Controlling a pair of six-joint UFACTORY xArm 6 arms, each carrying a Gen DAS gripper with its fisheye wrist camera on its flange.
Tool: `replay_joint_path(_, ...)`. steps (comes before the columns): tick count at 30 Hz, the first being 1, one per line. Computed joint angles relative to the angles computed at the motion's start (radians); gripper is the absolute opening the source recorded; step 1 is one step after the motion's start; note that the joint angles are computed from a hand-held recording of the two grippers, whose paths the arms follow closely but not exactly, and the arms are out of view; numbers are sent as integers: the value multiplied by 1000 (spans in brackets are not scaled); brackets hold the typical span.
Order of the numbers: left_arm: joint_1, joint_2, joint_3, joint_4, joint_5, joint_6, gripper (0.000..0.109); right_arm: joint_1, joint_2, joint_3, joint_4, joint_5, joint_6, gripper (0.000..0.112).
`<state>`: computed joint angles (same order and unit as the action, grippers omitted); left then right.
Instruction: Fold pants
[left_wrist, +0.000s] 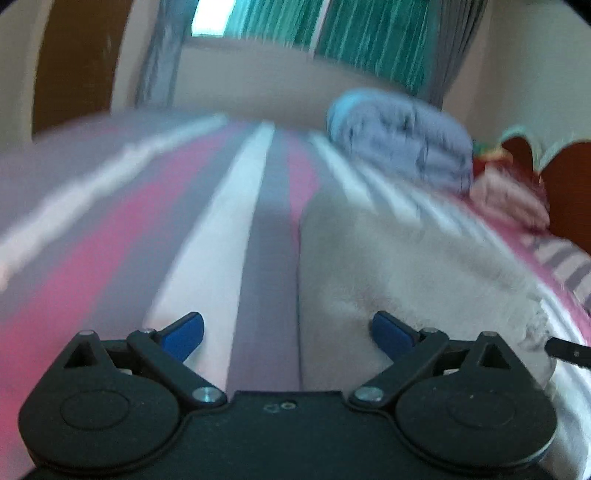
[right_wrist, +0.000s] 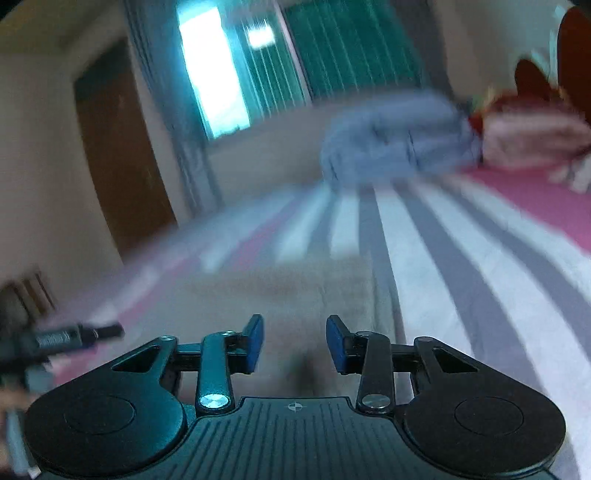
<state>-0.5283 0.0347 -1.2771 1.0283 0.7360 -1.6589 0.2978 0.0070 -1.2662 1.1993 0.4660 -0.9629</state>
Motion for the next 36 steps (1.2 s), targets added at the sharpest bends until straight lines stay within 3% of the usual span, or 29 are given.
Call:
replay_joint_path(2,11,-18,32,18,-28,-52,93,-12,19,-3,-84,30,101,38)
replay_joint_path(3,8,-29,32,3,-16,-49,91,-25,14,-6,-63,57,98,38)
replay_joint_path(7,-36,-134,111,83,27,-165,89,-53,-51,48,232,44,-145,38)
replay_joint_path(10,-60,-172,154,56,30,-174,89,-61,-81,77,261,61,-157,38)
replay_joint_path(12,-86,-157,136,19,106,-136,89,-58,-91,80,261,60,-174,38)
replay_joint_path(15,-92,-161,140,11,139,-151,84,-54,-80,56,165,52,-38,38)
replay_joint_path(20,-164,-210,178,96,226,-261,87,-84,-158,127,175,55,15,38)
replay_joint_path(25,-219,-190,135,72,303,-190,87,-112,-239,213,175,88,99,42)
replay_joint_path(27,-219,-177,119,42,293,-133,87,-115,-239,212,178,94,106,50)
replay_joint_path(31,-182,-136,87,-59,253,-13,76,-122,-228,207,176,104,152,51)
replay_joint_path(34,-147,-108,75,-54,215,1,77,-118,-226,207,175,93,167,51)
replay_joint_path(36,-144,-127,108,45,192,-91,69,-114,-223,206,163,89,180,51)
